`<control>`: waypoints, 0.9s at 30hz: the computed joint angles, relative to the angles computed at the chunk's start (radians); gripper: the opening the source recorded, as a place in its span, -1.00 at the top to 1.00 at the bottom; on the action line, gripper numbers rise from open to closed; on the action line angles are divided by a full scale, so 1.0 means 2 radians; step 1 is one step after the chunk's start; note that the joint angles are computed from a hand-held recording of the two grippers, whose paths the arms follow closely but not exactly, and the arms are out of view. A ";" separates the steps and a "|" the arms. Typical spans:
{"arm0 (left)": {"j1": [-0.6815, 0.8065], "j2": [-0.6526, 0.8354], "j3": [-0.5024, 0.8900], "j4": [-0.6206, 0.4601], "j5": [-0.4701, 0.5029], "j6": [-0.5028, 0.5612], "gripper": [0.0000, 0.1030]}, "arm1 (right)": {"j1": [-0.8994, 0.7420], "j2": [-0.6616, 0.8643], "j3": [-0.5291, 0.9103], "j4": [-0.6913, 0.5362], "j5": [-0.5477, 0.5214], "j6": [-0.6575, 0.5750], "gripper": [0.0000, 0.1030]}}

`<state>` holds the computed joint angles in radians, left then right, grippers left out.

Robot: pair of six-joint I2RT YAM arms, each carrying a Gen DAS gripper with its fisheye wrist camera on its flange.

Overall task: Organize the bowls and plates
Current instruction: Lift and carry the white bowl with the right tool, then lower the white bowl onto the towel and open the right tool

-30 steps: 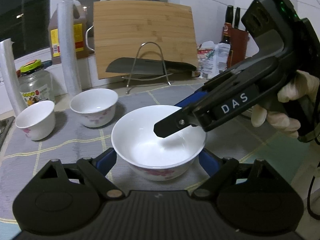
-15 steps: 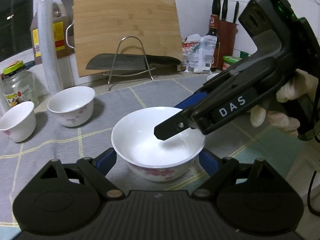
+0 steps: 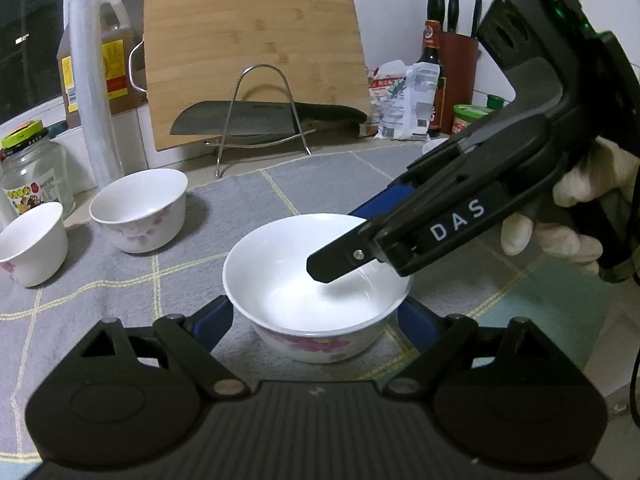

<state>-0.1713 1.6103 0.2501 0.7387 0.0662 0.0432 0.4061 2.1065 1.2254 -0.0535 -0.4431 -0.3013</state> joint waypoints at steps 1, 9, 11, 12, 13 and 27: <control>-0.002 0.003 0.001 0.002 -0.002 -0.001 -0.73 | 0.000 0.000 0.000 0.001 0.001 0.001 -0.22; -0.001 0.006 -0.002 0.012 -0.001 -0.002 -0.74 | 0.000 0.002 0.000 0.005 -0.001 0.006 -0.24; -0.001 0.006 -0.002 0.011 -0.001 -0.002 -0.74 | -0.001 0.002 0.000 0.005 -0.005 0.009 -0.28; 0.000 0.007 -0.002 0.010 0.001 -0.002 -0.75 | -0.002 0.002 0.000 0.004 -0.008 0.009 -0.30; 0.002 0.008 -0.001 0.009 0.004 -0.002 -0.82 | -0.002 0.002 0.001 0.001 -0.013 0.009 -0.37; 0.037 -0.076 -0.036 -0.031 0.018 -0.031 -0.98 | -0.002 -0.021 -0.028 0.037 0.020 0.030 -1.00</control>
<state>-0.0983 1.4581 0.1772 0.6777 0.1028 -0.0190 0.4031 2.0639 1.1685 0.0208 -0.4032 -0.2409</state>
